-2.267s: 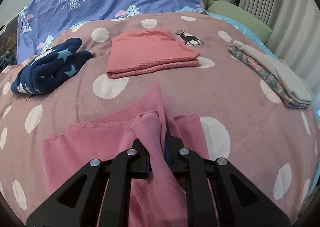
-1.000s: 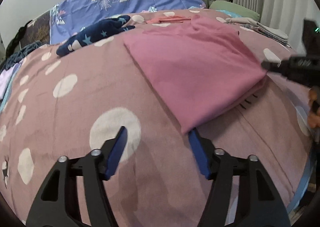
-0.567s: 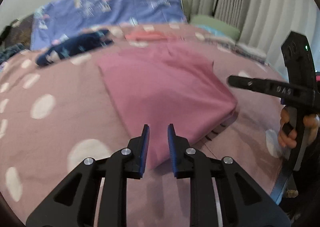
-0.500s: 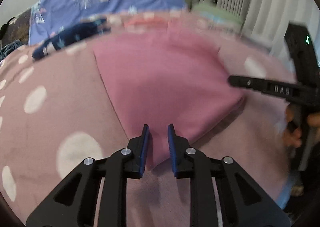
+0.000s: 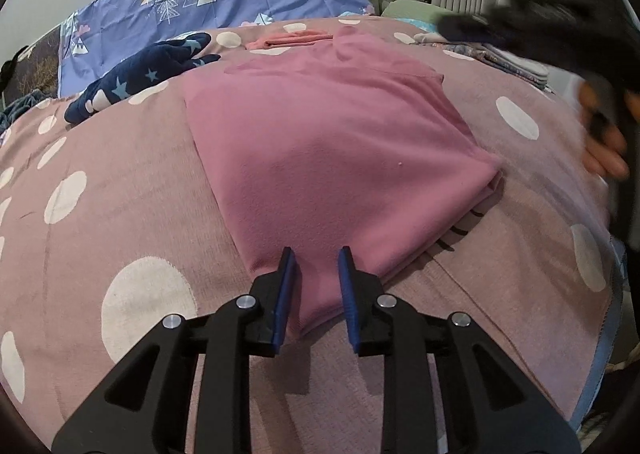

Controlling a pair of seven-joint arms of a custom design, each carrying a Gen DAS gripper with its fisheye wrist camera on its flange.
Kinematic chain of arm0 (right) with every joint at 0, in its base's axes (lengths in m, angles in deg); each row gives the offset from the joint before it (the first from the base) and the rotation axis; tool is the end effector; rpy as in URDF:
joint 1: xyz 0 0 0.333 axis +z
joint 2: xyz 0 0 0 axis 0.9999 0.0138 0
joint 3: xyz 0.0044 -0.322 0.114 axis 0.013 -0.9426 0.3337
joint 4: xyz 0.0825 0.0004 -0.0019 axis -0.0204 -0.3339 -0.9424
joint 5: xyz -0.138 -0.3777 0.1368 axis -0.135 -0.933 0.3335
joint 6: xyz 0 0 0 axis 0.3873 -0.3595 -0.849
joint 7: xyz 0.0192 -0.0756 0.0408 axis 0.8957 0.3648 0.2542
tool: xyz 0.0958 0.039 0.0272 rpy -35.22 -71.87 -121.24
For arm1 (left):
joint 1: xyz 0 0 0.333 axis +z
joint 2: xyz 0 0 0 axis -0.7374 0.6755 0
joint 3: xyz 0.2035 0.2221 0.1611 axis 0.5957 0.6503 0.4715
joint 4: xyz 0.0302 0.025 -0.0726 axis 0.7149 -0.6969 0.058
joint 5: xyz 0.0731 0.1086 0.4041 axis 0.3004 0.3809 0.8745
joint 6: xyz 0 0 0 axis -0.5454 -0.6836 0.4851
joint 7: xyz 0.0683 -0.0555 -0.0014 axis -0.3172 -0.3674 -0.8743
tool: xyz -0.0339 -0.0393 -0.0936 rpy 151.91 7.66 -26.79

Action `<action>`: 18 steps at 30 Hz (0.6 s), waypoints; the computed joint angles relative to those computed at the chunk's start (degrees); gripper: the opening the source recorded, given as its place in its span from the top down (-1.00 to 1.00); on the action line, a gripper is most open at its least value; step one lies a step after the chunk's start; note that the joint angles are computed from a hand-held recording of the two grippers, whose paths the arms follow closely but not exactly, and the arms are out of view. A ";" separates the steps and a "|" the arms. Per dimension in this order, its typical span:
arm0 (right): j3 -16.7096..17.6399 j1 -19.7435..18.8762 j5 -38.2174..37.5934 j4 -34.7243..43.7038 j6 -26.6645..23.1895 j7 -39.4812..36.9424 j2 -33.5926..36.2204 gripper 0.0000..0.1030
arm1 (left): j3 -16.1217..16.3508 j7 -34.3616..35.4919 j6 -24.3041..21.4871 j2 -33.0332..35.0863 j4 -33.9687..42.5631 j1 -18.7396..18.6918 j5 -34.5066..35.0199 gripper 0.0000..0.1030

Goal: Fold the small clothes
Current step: 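Press the folded pink garment flat with both open grippers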

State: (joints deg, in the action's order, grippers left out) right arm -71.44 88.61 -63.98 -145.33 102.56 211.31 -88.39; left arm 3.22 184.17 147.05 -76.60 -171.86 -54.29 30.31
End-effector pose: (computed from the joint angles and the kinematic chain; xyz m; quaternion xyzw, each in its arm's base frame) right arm 0.4755 0.1988 0.5309 -0.5365 0.7112 -0.2453 0.3823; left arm 0.4996 -0.0542 0.4476 -0.3350 0.8718 -0.3368 0.1196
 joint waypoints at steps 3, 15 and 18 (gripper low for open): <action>-5.57 4.99 6.97 3.96 0.94 -9.48 6.25 0.68 | 0.42 -0.27 -1.68 0.29 0.51 0.34 -0.37 0.52; -11.06 6.28 4.06 3.30 -6.39 -2.30 6.96 0.37 | 2.52 3.50 -6.40 -1.55 1.86 1.68 -4.39 0.14; -14.67 9.47 15.78 2.76 -1.75 -12.50 7.44 0.08 | 1.57 4.08 -2.83 1.33 5.59 2.03 -6.08 0.07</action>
